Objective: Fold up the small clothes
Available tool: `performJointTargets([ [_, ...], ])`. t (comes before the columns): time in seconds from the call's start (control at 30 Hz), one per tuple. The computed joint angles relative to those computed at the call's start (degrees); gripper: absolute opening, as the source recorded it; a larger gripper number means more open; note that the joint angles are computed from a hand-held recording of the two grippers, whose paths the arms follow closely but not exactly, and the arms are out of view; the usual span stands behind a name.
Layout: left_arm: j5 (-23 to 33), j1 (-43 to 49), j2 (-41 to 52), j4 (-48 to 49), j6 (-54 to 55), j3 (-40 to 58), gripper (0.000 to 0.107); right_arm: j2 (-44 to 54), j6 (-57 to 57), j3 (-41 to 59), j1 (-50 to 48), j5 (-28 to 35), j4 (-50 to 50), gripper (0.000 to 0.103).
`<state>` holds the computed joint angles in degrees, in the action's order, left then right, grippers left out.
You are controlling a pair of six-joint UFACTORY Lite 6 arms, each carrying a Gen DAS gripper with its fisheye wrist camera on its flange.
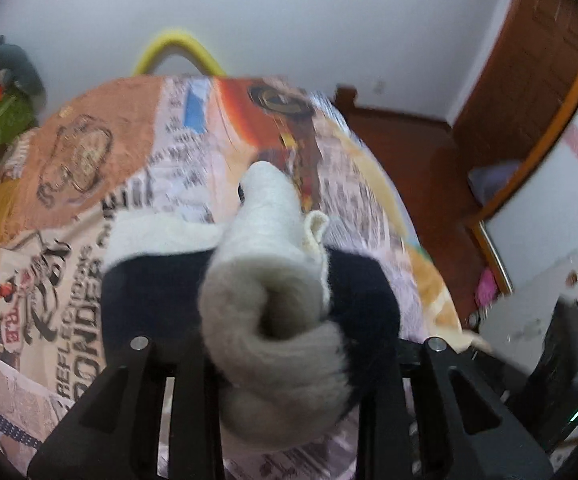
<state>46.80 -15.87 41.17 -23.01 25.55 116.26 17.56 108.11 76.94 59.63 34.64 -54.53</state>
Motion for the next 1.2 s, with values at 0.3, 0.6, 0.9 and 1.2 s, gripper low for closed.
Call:
performJointTargets([
  [0.3, -0.12, -0.27, -9.55, -2.80, 8.75, -16.64, 0.072, -5.12, 2.84, -6.48, 1.49, 3.12, -0.12, 0.054],
  [0.6, 5.41, 8.08, -15.75, -13.05, 17.36, -18.49, 0.084, -5.46, -0.76, -7.25, -0.82, 0.91, 2.11, 0.054],
  [0.9, 0.77, 13.21, -2.37, -6.34, 11.98, -6.90, 0.091, 0.12, -9.03, -3.18, -8.80, -6.77, 6.56, 0.054],
  [1.2, -7.03, 13.02, 2.87, -5.18, 15.79, -12.47, 0.101, 7.95, -21.41, 5.35, -15.25, -10.31, 12.33, 0.054],
])
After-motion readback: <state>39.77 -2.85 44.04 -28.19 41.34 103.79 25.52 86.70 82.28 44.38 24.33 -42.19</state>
